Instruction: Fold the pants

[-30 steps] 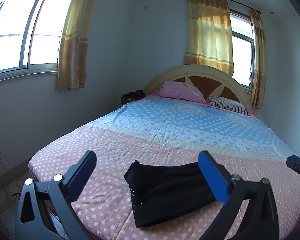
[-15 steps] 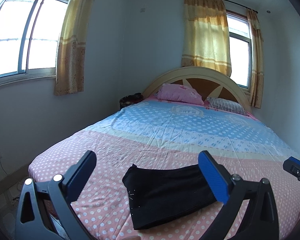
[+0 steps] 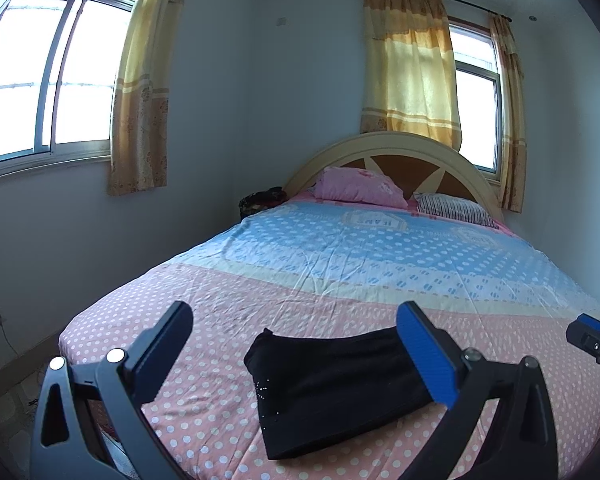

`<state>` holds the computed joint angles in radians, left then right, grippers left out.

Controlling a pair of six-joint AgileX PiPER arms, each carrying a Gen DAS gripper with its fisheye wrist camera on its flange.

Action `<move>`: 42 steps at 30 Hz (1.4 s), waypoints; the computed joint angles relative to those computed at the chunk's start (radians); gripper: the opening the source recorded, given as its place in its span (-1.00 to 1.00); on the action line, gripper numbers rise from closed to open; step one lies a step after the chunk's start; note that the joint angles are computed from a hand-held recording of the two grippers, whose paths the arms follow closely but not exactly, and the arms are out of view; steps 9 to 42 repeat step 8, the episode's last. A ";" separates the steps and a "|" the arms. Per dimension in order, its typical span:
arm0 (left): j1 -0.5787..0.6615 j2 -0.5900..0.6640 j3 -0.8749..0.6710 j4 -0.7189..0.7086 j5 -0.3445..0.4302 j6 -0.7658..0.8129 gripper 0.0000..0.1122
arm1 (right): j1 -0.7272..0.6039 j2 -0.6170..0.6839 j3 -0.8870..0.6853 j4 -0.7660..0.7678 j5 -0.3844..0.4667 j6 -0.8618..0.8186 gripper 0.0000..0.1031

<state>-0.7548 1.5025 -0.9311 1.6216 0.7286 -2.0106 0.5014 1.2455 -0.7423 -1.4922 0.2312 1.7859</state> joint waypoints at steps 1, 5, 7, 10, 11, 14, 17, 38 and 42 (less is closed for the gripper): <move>0.002 0.003 0.002 0.003 -0.002 -0.004 0.84 | -0.001 0.000 0.003 -0.008 -0.001 0.009 0.25; 0.004 0.020 0.001 -0.001 -0.006 0.006 0.84 | 0.001 0.000 0.010 -0.021 0.002 0.025 0.25; 0.001 0.023 0.005 0.014 -0.011 0.000 0.84 | 0.000 -0.008 0.021 -0.029 0.003 0.032 0.25; 0.000 0.023 0.004 0.016 -0.015 0.002 0.84 | -0.002 -0.012 0.025 -0.028 0.004 0.032 0.25; 0.000 0.023 0.004 0.016 -0.015 0.002 0.84 | -0.002 -0.012 0.025 -0.028 0.004 0.032 0.25; 0.000 0.023 0.004 0.016 -0.015 0.002 0.84 | -0.002 -0.012 0.025 -0.028 0.004 0.032 0.25; 0.000 0.023 0.004 0.016 -0.015 0.002 0.84 | -0.002 -0.012 0.025 -0.028 0.004 0.032 0.25; 0.000 0.023 0.004 0.016 -0.015 0.002 0.84 | -0.002 -0.012 0.025 -0.028 0.004 0.032 0.25; 0.000 0.023 0.004 0.016 -0.015 0.002 0.84 | -0.002 -0.012 0.025 -0.028 0.004 0.032 0.25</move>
